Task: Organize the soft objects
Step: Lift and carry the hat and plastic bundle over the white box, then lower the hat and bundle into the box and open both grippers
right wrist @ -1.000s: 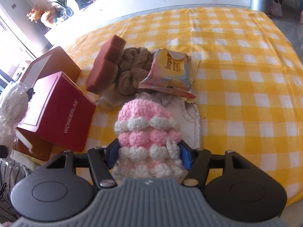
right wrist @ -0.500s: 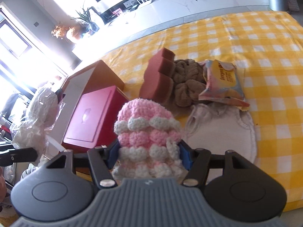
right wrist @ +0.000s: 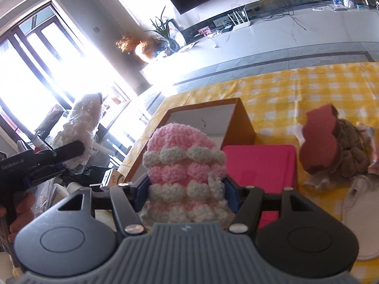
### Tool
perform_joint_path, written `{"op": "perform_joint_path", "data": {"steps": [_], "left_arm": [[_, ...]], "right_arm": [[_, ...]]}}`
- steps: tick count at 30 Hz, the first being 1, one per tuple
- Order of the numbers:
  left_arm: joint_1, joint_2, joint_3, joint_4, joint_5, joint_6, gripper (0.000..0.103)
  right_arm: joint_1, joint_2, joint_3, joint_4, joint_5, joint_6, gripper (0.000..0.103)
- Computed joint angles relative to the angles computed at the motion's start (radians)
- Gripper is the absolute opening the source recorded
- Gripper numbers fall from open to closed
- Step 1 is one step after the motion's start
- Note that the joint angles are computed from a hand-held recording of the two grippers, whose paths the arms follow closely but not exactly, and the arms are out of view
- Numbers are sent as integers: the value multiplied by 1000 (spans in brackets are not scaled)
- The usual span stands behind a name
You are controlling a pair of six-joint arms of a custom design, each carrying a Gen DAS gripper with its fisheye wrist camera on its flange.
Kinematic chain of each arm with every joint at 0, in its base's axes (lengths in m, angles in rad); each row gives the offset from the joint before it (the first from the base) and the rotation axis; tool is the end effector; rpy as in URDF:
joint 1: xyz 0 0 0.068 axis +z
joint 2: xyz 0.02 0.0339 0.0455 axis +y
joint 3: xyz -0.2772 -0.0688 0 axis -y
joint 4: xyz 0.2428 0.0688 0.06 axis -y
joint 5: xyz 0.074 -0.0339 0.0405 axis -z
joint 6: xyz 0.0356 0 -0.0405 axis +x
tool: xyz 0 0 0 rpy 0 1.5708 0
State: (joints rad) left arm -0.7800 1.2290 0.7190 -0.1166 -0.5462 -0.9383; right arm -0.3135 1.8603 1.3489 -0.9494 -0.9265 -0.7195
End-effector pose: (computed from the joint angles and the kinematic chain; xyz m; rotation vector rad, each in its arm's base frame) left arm 0.1928 -0.1647 0.2473 -0.4662 2.0732 -0.4286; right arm 0.3424 -0.0811 0.2179 -0.5521 2.3527 0.9836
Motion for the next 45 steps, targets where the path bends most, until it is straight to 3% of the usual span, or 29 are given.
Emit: {"op": "perform_joint_path", "data": {"steps": [3,8,11,14,21,24,27,30,33,36,37,38,40,42,45], "left_arm": [[16,4,-35,-29,-43,-52,31],[85,-35,-110,18,24,-44,31],[98,-32,-126,24,41,-39,31],[96,-38,-171,50,53,-41,31],[64,-26,-178,56,20,-17,31],[61,-46,-191,57,20,-16,31],[57,-62,-208,64,14,-13,31],[63,-63,-210,59,20,-22,31],[62,-60,-205,58,19,-23,31],[63,-57,-204,68,33,-13,31],[61,-54,-202,67,33,-12,31],[59,-51,-199,65,30,-12,31],[53,-46,-192,57,25,-15,31],[51,-46,-194,58,26,-17,31],[65,-47,-200,66,40,-9,31]], "right_arm": [[151,-68,-143,184,116,138,63],[325,-72,-258,382,228,273,63],[410,-104,-328,535,382,342,63],[499,-131,-411,708,591,310,63],[679,-93,-452,834,903,260,63],[726,-35,-438,833,973,237,63],[782,-8,-499,962,1109,165,63],[770,1,-469,911,1077,176,64],[741,-1,-412,798,996,199,72],[690,-2,-325,665,867,251,71],[664,11,-275,591,807,251,66],[641,52,-192,464,744,265,53],[622,107,-116,352,716,299,45],[644,78,-190,465,827,263,27],[670,17,-287,541,879,227,25]]}}
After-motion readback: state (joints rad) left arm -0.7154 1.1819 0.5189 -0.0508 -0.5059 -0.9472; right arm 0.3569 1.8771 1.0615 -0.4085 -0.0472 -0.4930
